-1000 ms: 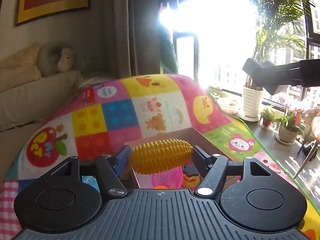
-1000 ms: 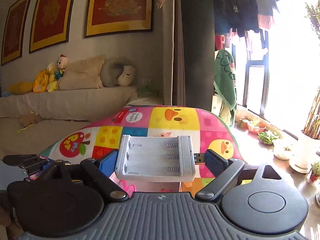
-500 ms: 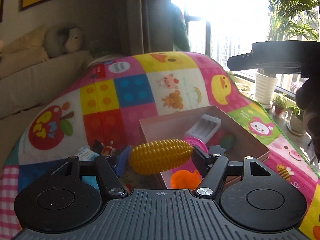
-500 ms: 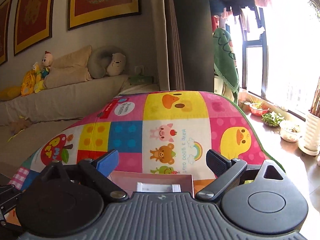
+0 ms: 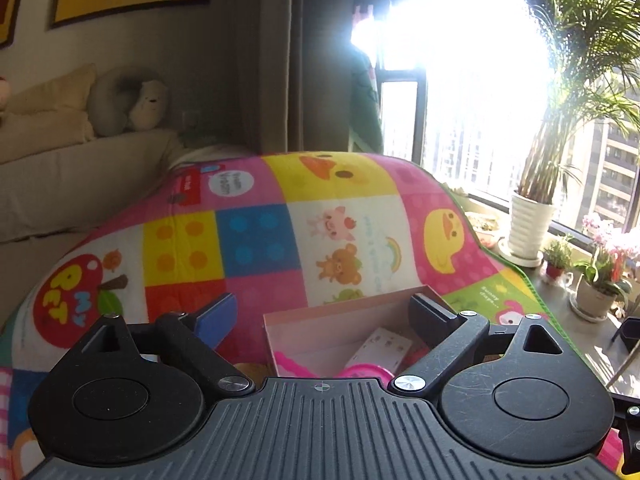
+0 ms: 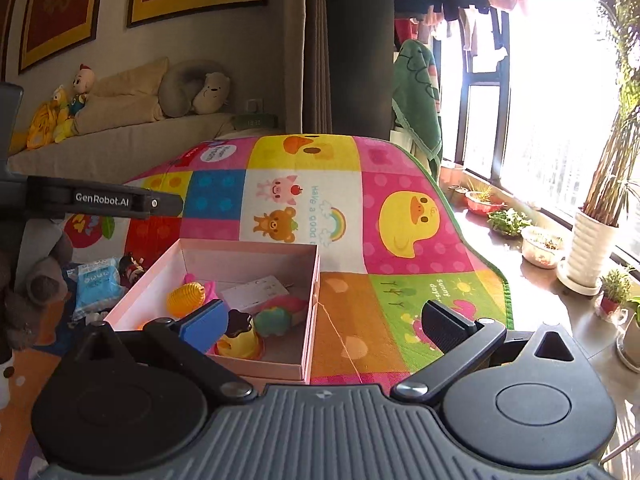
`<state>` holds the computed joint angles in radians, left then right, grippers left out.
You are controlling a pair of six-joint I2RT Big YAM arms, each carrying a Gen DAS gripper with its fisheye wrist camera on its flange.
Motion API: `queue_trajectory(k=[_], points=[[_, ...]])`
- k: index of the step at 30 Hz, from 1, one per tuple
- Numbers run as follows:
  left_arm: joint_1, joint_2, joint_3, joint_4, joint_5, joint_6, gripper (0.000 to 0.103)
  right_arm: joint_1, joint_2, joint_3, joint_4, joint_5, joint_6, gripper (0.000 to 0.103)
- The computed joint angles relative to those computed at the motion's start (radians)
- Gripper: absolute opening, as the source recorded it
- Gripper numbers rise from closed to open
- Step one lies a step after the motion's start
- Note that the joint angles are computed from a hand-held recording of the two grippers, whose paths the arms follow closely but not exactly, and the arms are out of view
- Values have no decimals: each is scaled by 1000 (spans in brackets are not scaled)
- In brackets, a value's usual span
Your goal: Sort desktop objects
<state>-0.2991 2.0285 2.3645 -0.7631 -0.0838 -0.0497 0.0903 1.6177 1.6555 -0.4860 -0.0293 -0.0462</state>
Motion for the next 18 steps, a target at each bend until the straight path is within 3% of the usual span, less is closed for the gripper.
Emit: queue_trajectory(k=[2, 6, 11, 15, 17, 18], points=[[18, -73, -135, 41, -29, -12, 96, 9, -12, -28, 9, 5, -39, 103], [57, -169, -319, 54, -71, -41, 96, 36, -17, -52, 15, 8, -101, 103], [102, -277, -518, 67, -108, -85, 96, 73, -14, -45, -13, -44, -101, 103], [112, -348, -649, 74, -191, -103, 97, 119, -7, -36, -21, -58, -125, 103], [116, -373, -696, 84, -229, -113, 97, 151, 12, -10, -28, -46, -138, 94], [118, -383, -717, 87, -244, -124, 98, 167, 34, 25, -58, -58, -149, 85]])
